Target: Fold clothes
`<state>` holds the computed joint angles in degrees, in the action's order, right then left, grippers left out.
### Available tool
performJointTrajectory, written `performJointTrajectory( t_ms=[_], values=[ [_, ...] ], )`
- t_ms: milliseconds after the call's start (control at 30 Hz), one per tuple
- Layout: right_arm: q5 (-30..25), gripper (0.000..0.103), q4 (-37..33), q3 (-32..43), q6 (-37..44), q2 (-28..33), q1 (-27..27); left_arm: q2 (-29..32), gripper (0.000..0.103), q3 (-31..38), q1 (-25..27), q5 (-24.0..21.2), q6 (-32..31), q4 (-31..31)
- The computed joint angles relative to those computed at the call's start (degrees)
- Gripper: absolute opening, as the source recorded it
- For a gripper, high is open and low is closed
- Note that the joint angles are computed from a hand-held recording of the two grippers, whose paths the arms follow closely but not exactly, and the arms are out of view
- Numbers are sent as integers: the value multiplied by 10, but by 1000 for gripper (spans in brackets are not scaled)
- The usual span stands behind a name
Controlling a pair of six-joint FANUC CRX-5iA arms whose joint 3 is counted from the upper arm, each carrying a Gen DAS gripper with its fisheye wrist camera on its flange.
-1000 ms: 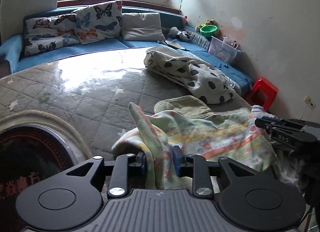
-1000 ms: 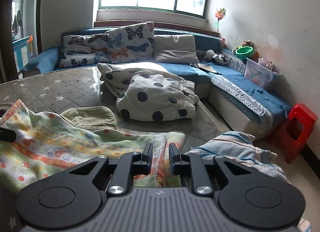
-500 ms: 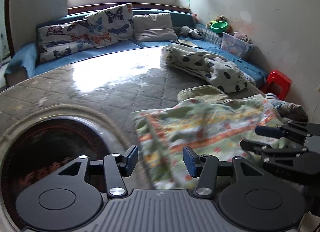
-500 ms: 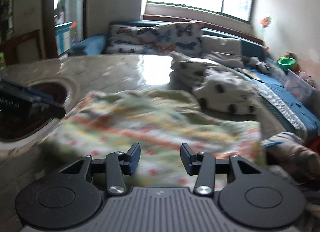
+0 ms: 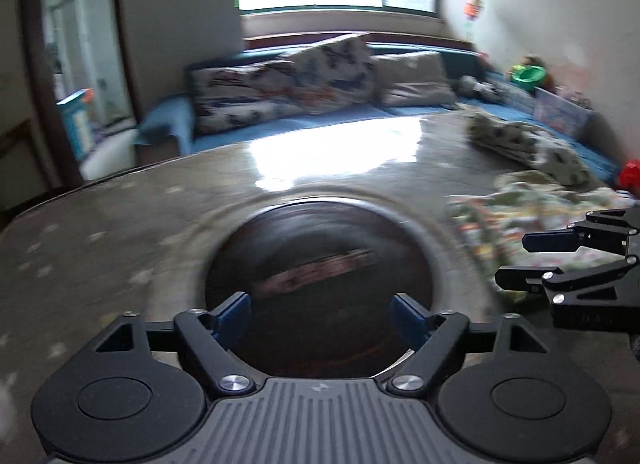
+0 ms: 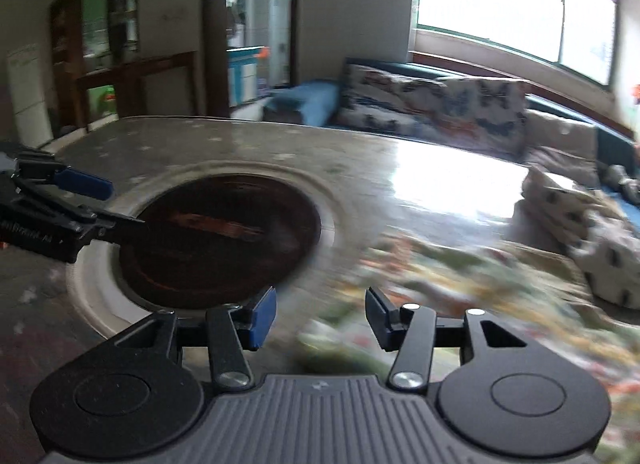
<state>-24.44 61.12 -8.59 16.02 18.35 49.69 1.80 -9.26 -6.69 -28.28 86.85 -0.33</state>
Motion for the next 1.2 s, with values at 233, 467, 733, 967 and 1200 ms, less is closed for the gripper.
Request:
performJointTrajectory(
  t_ms=[233, 467, 733, 967, 1200],
  values=[
    [26, 65, -25, 76, 35, 67, 18, -63, 97, -65, 42, 29, 111, -94],
    [34, 78, -94, 140, 111, 113, 32, -77, 102, -84, 67, 31, 205, -160],
    [8, 87, -161, 195, 175, 150, 40, -80, 103, -90, 77, 24, 274, -208],
    [-5, 96, -216, 228, 236, 166, 41, -79, 103, -101, 90, 32, 270, -189],
    [-45, 101, -273, 277, 285, 187, 45, -69, 103, -102, 105, 29, 234, -147]
  ],
)
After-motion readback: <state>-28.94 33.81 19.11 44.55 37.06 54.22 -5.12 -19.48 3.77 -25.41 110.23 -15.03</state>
